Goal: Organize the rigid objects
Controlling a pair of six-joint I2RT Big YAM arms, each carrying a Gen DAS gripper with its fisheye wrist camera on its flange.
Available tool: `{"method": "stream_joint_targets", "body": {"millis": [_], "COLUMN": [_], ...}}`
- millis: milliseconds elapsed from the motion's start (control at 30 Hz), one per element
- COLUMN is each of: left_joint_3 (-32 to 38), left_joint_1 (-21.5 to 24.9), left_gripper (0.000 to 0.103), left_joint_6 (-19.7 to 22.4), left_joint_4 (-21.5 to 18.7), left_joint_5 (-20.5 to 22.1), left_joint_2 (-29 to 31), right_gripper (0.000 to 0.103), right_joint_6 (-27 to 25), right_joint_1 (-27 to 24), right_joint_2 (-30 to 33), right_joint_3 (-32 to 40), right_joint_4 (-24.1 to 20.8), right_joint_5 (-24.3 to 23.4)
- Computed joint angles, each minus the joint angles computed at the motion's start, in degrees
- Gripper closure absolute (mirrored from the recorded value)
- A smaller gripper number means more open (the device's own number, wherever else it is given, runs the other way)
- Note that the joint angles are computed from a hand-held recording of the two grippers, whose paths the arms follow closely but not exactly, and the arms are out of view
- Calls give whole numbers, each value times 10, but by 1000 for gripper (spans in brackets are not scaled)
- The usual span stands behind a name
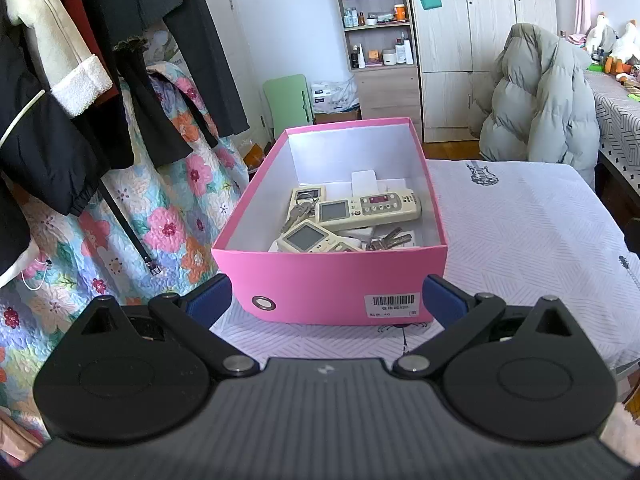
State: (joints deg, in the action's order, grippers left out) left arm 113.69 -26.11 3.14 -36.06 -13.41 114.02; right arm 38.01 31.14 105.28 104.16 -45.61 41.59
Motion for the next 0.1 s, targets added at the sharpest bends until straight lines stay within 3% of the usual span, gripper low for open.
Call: {"method": "stream_joint_targets", "body": {"millis": [100], "left_joint_3": [3], "left_joint_1": [1], "left_gripper": [0], "left_joint_6": [-2], "left_joint_4": [-3], "left_joint_5": [3], "left_joint_2": [1], "right_gripper": [2], "right_joint_6": [0], "right_joint_1": [0], "right_joint_2": [1], "right_joint_3": [2], "right_joint_4": [-2], "right_joint_5": [0]}}
